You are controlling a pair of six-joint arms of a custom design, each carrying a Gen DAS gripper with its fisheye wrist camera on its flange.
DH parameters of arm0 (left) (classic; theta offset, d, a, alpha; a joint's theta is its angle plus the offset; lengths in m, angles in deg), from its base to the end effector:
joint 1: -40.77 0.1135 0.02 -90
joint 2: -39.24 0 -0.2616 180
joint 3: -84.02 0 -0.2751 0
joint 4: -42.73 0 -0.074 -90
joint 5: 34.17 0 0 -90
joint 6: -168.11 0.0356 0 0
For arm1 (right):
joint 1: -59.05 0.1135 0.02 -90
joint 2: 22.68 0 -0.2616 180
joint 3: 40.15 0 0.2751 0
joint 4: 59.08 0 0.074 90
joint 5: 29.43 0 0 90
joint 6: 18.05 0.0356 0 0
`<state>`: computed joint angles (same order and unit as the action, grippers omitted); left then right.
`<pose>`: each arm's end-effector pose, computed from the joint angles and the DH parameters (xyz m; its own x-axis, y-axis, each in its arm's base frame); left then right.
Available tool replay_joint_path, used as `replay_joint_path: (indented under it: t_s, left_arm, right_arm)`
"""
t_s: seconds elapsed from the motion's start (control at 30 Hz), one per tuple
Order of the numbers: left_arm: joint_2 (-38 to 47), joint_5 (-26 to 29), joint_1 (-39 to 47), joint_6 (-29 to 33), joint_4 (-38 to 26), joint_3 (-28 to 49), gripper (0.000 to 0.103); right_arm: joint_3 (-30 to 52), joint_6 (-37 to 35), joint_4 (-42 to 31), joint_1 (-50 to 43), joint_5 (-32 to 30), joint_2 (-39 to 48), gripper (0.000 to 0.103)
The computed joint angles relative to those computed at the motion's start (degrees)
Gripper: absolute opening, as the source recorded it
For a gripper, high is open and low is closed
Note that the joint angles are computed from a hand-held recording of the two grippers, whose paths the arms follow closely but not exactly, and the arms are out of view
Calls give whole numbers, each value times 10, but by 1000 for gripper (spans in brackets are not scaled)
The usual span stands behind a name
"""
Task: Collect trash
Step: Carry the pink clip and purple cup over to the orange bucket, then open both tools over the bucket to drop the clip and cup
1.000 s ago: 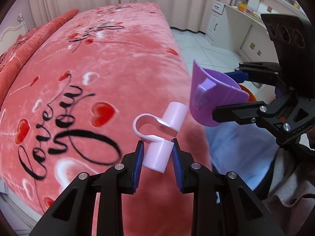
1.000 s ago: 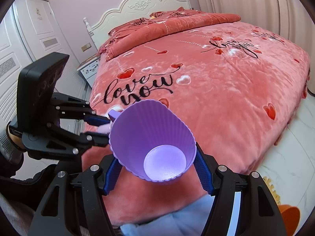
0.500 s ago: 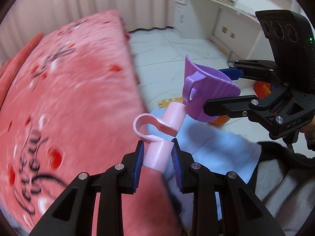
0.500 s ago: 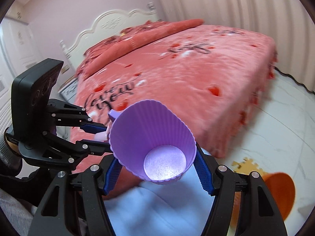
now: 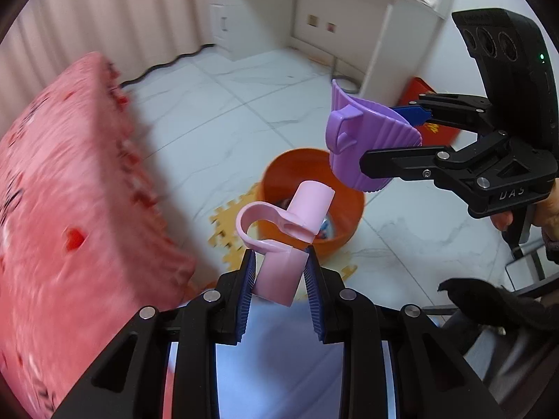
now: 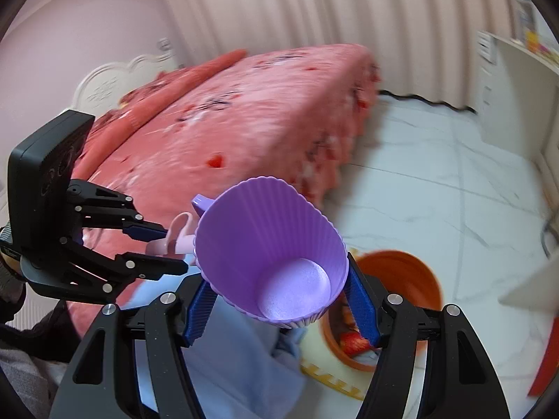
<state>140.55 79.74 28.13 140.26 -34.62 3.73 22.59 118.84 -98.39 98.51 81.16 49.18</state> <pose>0.3547 -0.0943 0.2578 -0.2035 0.8740 -0.4413 0.9756 0.2189 -0.0164 0.2252 0.1692 0.2382 -0.6976 0.3110 -0.6455 0.1382 0.9424 0.3046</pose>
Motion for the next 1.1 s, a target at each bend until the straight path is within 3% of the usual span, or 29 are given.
replay_joint_path:
  t_s: [0.23, 0.4, 0.8, 0.87, 1.1]
  left_arm:
    - [45, -10, -94, -42, 18, 14, 30]
    - [94, -23, -127, -68, 34, 40, 30]
    - [181, -49, -161, -117, 36, 104, 32]
    - [178, -54, -167, -121, 44, 98, 44]
    - [178, -60, -161, -124, 47, 93, 45]
  right_arm:
    - [-118, 26, -14, -76, -17, -106, 67]
    - [-181, 19, 15, -138, -59, -135, 67]
    - [-212, 1, 121, -197, -112, -53, 67]
    - [-210, 0, 131, -199, -117, -42, 67]
    - [-193, -4, 159, -204, -130, 7, 67]
